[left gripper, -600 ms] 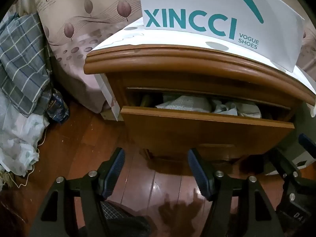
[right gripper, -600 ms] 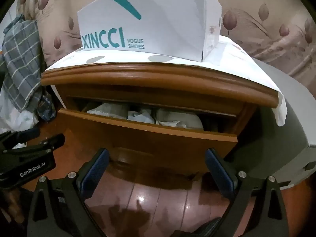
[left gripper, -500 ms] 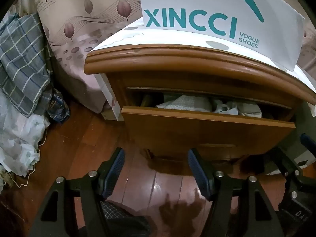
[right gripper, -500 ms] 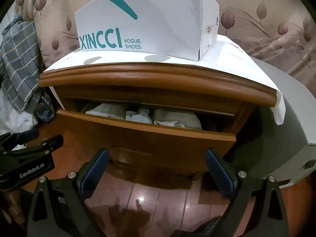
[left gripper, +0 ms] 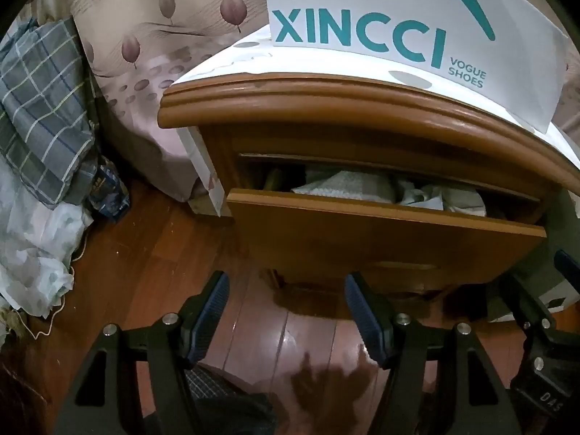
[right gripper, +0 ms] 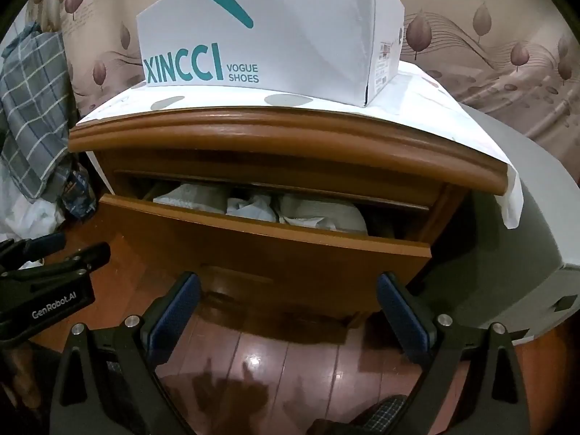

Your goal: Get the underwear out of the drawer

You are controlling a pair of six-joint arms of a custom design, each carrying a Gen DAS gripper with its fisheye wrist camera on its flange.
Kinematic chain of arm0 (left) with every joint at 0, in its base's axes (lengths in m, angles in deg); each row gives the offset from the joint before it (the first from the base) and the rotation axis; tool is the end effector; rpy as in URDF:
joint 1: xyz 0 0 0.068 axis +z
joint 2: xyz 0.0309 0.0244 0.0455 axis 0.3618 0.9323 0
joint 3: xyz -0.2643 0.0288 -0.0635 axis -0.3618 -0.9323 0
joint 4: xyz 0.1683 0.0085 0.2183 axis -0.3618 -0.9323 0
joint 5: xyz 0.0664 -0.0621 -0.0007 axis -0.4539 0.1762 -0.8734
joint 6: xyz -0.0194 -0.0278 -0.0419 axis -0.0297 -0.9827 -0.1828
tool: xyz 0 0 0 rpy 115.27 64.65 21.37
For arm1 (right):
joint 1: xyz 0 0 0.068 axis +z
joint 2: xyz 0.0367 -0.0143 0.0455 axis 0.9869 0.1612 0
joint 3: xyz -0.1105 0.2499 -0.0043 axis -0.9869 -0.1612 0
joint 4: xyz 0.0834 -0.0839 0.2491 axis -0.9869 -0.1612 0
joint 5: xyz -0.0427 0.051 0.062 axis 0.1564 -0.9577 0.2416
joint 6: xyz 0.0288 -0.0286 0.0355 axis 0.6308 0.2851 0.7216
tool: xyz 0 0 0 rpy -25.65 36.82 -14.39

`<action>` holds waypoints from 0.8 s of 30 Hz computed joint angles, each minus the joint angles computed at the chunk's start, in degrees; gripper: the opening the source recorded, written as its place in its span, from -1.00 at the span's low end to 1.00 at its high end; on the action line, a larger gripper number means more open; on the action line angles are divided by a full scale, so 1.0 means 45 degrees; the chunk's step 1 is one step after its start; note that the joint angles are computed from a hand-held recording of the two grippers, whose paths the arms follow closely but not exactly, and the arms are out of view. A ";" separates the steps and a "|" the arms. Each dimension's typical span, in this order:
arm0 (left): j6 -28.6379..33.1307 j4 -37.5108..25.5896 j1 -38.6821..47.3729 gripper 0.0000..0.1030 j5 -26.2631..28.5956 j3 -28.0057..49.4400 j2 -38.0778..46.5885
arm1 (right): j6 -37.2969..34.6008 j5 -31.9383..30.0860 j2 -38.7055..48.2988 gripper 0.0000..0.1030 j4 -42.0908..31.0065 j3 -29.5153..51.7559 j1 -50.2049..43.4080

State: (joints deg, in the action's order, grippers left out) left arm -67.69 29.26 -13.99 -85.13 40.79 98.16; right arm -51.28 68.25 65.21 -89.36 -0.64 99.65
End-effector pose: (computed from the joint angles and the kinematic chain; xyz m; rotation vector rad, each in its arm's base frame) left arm 0.2666 -0.1750 0.2741 0.2823 2.4880 0.0146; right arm 0.2305 0.0624 0.2833 0.3996 2.3165 -0.1644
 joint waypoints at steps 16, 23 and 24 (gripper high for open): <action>-0.0005 -0.0043 -0.0041 0.32 -0.0073 0.0056 0.0044 | 0.0074 -0.0333 0.0099 0.86 -0.0142 0.0065 -0.0162; -0.0030 -0.0061 -0.0025 0.32 -0.0040 0.0058 0.0035 | 0.0149 -0.0270 0.0108 0.86 -0.0177 0.0085 -0.0135; -0.0048 -0.0050 -0.0031 0.32 -0.0048 0.0046 0.0029 | 0.0165 -0.0248 0.0113 0.86 -0.0183 0.0084 -0.0120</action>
State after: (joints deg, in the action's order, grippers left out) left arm -67.90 29.03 -14.13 -85.35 41.00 98.29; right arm -50.54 67.13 65.71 -90.18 -0.26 99.11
